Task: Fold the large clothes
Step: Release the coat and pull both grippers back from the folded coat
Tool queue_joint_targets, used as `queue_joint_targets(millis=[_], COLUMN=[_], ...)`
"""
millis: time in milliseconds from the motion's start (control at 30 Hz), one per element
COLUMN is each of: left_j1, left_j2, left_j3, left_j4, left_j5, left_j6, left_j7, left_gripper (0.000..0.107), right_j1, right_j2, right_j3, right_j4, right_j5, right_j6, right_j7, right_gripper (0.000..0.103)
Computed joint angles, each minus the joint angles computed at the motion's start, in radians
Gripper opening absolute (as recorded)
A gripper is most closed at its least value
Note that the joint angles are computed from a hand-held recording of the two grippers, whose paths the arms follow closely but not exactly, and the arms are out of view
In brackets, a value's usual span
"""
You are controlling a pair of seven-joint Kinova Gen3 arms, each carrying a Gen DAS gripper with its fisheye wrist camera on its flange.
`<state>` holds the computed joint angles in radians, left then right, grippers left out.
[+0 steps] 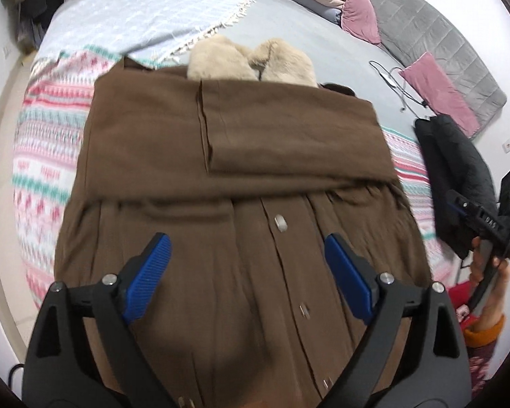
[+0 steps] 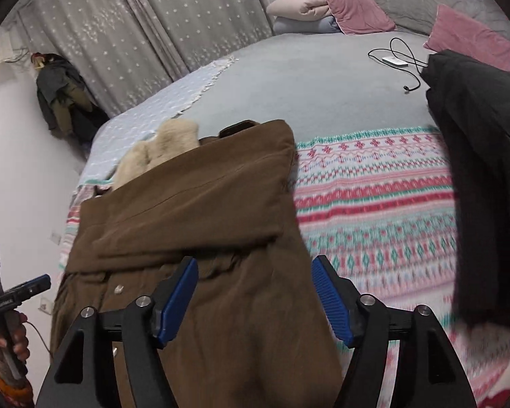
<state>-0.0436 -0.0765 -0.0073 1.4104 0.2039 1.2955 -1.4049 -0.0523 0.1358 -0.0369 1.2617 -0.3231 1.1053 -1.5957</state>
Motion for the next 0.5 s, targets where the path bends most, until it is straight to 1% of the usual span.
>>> queue_joint_targets(millis=[133,267,333,433,500], left_j1=[0.001,0.011,0.012,0.016,0.019], left_j2=[-0.088,-0.165,-0.205,-0.279,-0.307], left_j3=[-0.020,-0.033,-0.042,-0.045,-0.045], left_j4=[0.059,0.111,0.144,0.203,0.223], left_j5=[0.054,0.069,0.077,0.063,0.047], left_j6=[0.018,0.040,0.039,0.013,0.014], left_j7=[-0.021,-0.022,-0.016,-0.015,-0.014], left_gripper=[0.092,0.092,0.092,0.092,0.092], right_j1=[-0.008,-0.001,-0.005,-0.016,-0.025], right_j2=[-0.090,-0.180,-0.214,-0.263,-0.294], right_j3=[0.003,0.028,0.035,0.042,0.043], right_j4=[0.066,0.154,0.185,0.225,0.252], right_j5=[0.022,-0.015,-0.011,-0.001,0.009], right_j6=[0.021,0.017,0.018,0.022,0.017], right_j7=[-0.011,0.011,0.008,0.008,0.009], right_gripper=[0.078,0.079,0.080,0.080,0.080])
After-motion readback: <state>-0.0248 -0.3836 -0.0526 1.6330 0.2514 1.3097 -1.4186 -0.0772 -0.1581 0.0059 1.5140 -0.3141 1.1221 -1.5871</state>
